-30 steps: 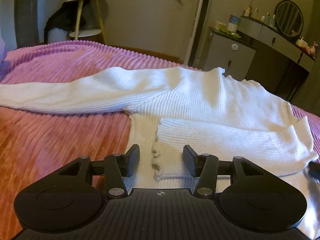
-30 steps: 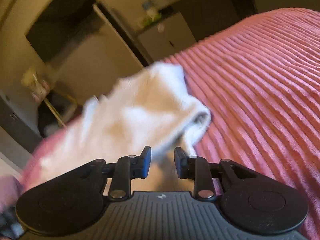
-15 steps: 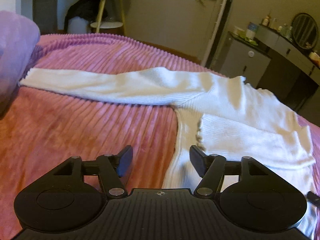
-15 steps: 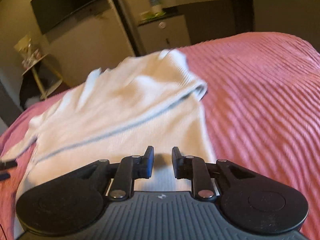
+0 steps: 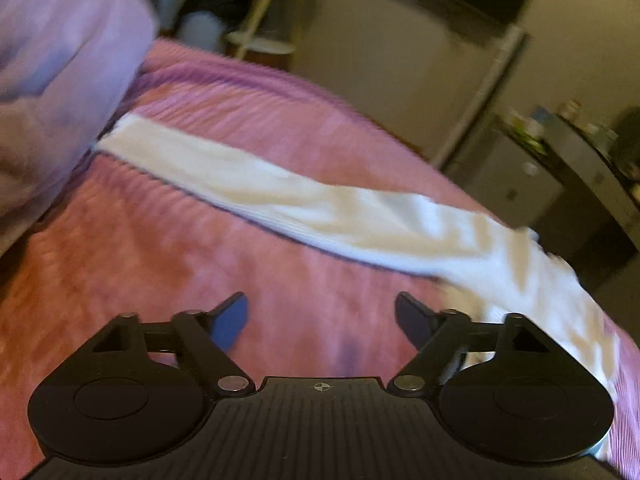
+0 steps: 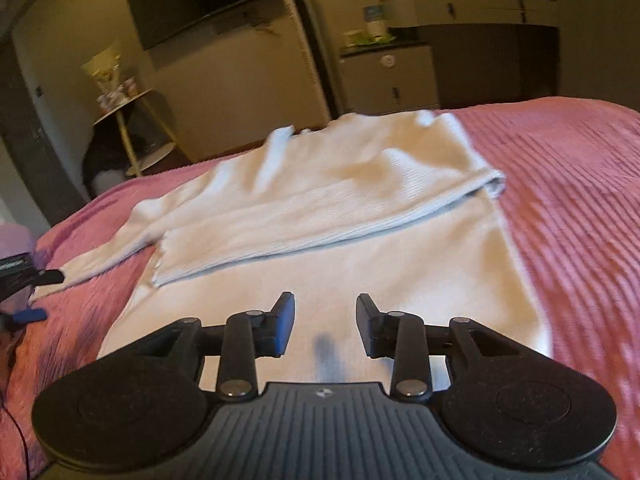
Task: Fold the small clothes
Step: 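Reach the left tool to the other sleeve cuff and grasp it, then fold the held sleeve across the body with the left tool and release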
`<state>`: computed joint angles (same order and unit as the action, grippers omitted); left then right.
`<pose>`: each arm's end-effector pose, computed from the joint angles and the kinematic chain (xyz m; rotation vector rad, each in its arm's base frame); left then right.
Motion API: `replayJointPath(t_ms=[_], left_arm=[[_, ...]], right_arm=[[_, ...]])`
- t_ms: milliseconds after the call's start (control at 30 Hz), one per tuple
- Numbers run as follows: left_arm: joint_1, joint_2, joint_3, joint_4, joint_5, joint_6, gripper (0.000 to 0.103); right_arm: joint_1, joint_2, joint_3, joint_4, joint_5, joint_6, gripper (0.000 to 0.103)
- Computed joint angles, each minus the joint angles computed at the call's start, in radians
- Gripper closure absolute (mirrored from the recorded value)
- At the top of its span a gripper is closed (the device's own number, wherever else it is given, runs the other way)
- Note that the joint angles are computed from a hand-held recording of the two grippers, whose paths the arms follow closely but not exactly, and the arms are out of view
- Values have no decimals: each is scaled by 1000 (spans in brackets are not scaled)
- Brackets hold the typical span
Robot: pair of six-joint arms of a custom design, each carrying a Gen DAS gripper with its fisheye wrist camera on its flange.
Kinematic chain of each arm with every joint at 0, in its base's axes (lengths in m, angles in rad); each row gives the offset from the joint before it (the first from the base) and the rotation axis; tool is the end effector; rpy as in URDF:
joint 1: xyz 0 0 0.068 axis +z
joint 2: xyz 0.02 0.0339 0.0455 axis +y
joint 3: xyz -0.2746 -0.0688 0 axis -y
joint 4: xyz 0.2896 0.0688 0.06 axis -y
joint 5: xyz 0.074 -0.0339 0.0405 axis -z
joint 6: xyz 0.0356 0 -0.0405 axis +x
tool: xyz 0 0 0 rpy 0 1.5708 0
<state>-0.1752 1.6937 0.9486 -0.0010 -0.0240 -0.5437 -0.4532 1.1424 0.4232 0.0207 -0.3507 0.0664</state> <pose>0.3819 -0.0667 0.1594 -0.4409 2.2986 -0.3338 0.2262 -0.0965 0.1486 0.3928 2.1907 0.1870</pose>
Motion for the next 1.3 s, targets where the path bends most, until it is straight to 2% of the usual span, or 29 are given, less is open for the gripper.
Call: replayJointPath(t_ms=[133,333,500,533,567,633,767,833,967,1100,1300], left_arm=[[88,165,137,-8,45,-60,33],[164,315,294,-17,69,-151,31],[174,373,370,-17,41,-187,28],[171,376,381,-25,29,-172,33],[166,383,396,-37,11,-156,49],[159,393,423,-81,-21,-137,68],[167,383,414,-84,-26,-127,87],[166,373,413,-87,-35,-118,91],[127,334,411,-77,-118,-21,93],[41,276,403,-25,-219,155,94],[-157,223,392,62,-227,389,94]], right_arm=[[50,132,50,95,29,18,70],[75,352,188,214,109,13,70],[68,445,228,250,93,57,70],[66,450,227,251,81,59,70],[62,454,225,249,67,59,70],[55,457,221,244,53,59,70],[28,452,212,248,28,68,70],[15,445,211,241,18,64,70],[0,426,200,239,8,48,70],[-18,407,186,238,-13,49,70],[-48,378,159,245,-47,39,70]])
